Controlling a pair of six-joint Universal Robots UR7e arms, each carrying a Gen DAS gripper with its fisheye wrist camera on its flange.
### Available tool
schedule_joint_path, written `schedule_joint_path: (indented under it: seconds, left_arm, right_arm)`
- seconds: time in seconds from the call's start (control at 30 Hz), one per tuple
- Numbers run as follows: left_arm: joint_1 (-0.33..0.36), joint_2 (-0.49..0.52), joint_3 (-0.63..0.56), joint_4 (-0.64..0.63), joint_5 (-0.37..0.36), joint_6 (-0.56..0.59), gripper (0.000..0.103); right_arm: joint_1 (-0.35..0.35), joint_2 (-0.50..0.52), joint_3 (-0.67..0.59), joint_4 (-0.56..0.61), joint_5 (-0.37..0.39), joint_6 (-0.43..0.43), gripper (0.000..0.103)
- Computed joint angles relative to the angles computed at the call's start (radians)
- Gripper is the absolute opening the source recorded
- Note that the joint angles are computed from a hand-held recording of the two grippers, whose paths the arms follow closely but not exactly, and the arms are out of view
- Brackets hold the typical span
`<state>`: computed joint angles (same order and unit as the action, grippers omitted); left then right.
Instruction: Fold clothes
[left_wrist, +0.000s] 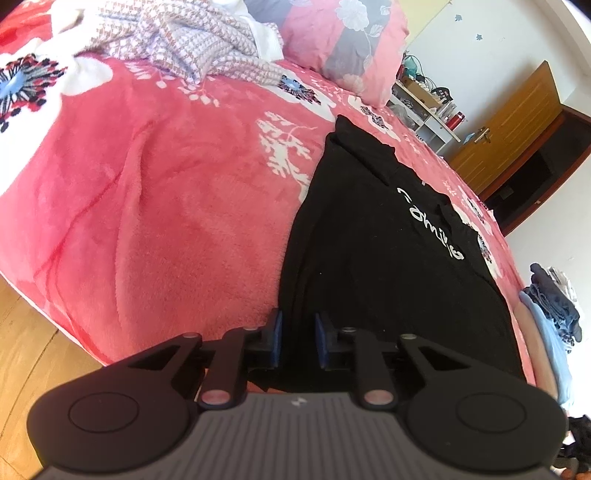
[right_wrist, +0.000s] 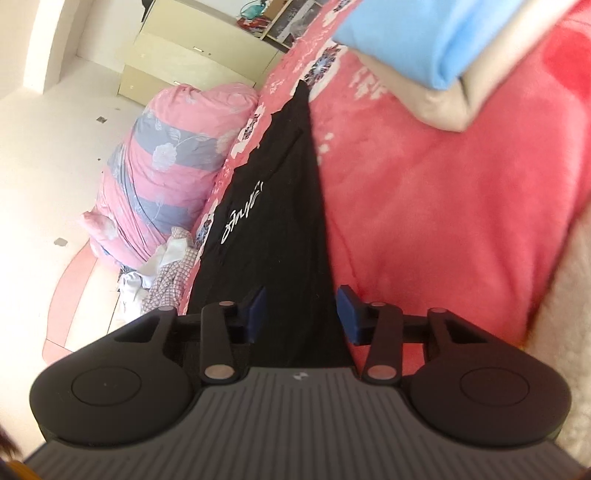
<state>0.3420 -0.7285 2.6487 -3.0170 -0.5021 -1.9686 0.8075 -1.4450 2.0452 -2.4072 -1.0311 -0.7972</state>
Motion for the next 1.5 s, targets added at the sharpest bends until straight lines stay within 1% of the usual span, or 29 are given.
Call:
schedule_joint_path:
  seconds: [0.03, 0.07, 0.1, 0.2, 0.27, 0.37, 0.4, 0.47, 0.57, 0.7, 0.77, 0.83, 0.9, 0.97, 1.03, 1.13, 1.2, 1.23, 1.33, 1.37, 1.43, 1.47, 1.5]
  left_arm:
    - [-0.002, 0.006, 0.008, -0.029, 0.0, -0.001, 0.019]
    - [-0.004, 0.014, 0.017, -0.06, 0.001, -0.002, 0.019]
    - [-0.007, 0.026, 0.025, -0.094, 0.002, -0.003, 0.019]
    - [-0.013, 0.066, 0.051, -0.215, 0.005, 0.007, 0.019]
    - [-0.01, 0.11, 0.074, -0.358, 0.001, 0.034, 0.019]
    - [-0.001, 0.191, 0.112, -0.614, -0.011, 0.073, 0.017]
    - [0.003, 0.208, 0.119, -0.669, -0.015, 0.088, 0.017]
    - [0.012, 0.208, 0.121, -0.693, -0.027, 0.127, 0.017]
    - [0.016, 0.207, 0.12, -0.699, -0.033, 0.164, 0.018]
    - [0.003, 0.242, 0.122, -0.73, -0.036, 0.168, 0.019]
    - [-0.004, 0.257, 0.124, -0.743, -0.041, 0.169, 0.019]
    - [-0.012, 0.261, 0.127, -0.75, -0.045, 0.175, 0.021]
    - [-0.019, 0.264, 0.13, -0.757, -0.049, 0.18, 0.028]
    - [-0.024, 0.264, 0.124, -0.751, -0.051, 0.199, 0.044]
    - [-0.026, 0.262, 0.112, -0.738, -0.053, 0.225, 0.047]
    - [-0.017, 0.232, 0.092, -0.654, -0.054, 0.226, 0.042]
    - [-0.016, 0.206, 0.086, -0.585, -0.054, 0.192, 0.031]
    - [-0.016, 0.195, 0.083, -0.557, -0.054, 0.177, 0.024]
    - [-0.025, 0.173, 0.081, -0.506, -0.056, 0.146, 0.011]
    - [-0.028, 0.158, 0.078, -0.472, -0.056, 0.134, 0.009]
    - [-0.039, 0.107, 0.065, -0.354, -0.055, 0.1, 0.008]
    - [-0.045, 0.096, 0.062, -0.332, -0.051, 0.092, 0.008]
    - [-0.052, 0.1, 0.063, -0.351, -0.042, 0.093, 0.008]
  right_arm:
    - [0.011, 0.006, 0.002, -0.021, -0.027, 0.004, 0.04]
    - [0.02, 0.011, 0.005, -0.041, -0.059, 0.011, 0.036]
    - [0.023, 0.013, 0.007, -0.042, -0.077, 0.012, 0.036]
    - [0.008, 0.003, 0.004, 0.039, -0.091, 0.001, 0.034]
    - [-0.006, -0.001, -0.002, 0.104, -0.101, -0.004, 0.031]
    - [-0.024, -0.006, -0.004, 0.146, -0.091, -0.01, 0.027]
    - [-0.028, -0.007, -0.002, 0.137, -0.075, -0.009, 0.027]
    - [-0.034, -0.008, 0.001, 0.117, -0.048, -0.004, 0.027]
    - [-0.023, 0.003, -0.008, 0.116, -0.068, 0.004, 0.026]
    - [-0.025, 0.011, -0.016, 0.181, -0.089, 0.003, 0.026]
    - [-0.036, 0.004, -0.01, 0.194, -0.079, -0.003, 0.024]
    - [-0.045, -0.002, -0.002, 0.177, -0.061, 0.011, 0.023]
    - [-0.055, -0.004, 0.001, 0.167, -0.038, 0.026, 0.023]
    - [-0.06, -0.001, 0.002, 0.159, -0.025, 0.039, 0.022]
    - [-0.06, 0.004, 0.002, 0.154, -0.021, 0.047, 0.022]
    - [-0.059, 0.011, 0.0, 0.17, -0.022, 0.044, 0.022]
    - [-0.057, 0.012, -0.001, 0.186, -0.027, 0.031, 0.022]
    - [-0.055, 0.011, -0.002, 0.194, -0.03, 0.023, 0.02]
    - [-0.059, 0.009, -0.001, 0.212, -0.021, -0.004, 0.01]
    - [-0.061, 0.009, -0.001, 0.219, -0.016, -0.015, 0.008]
    - [-0.063, 0.008, -0.002, 0.231, 0.0, -0.033, 0.006]
    - [-0.064, 0.007, -0.003, 0.238, 0.009, -0.041, 0.005]
    - [-0.065, 0.005, -0.004, 0.247, 0.02, -0.05, 0.005]
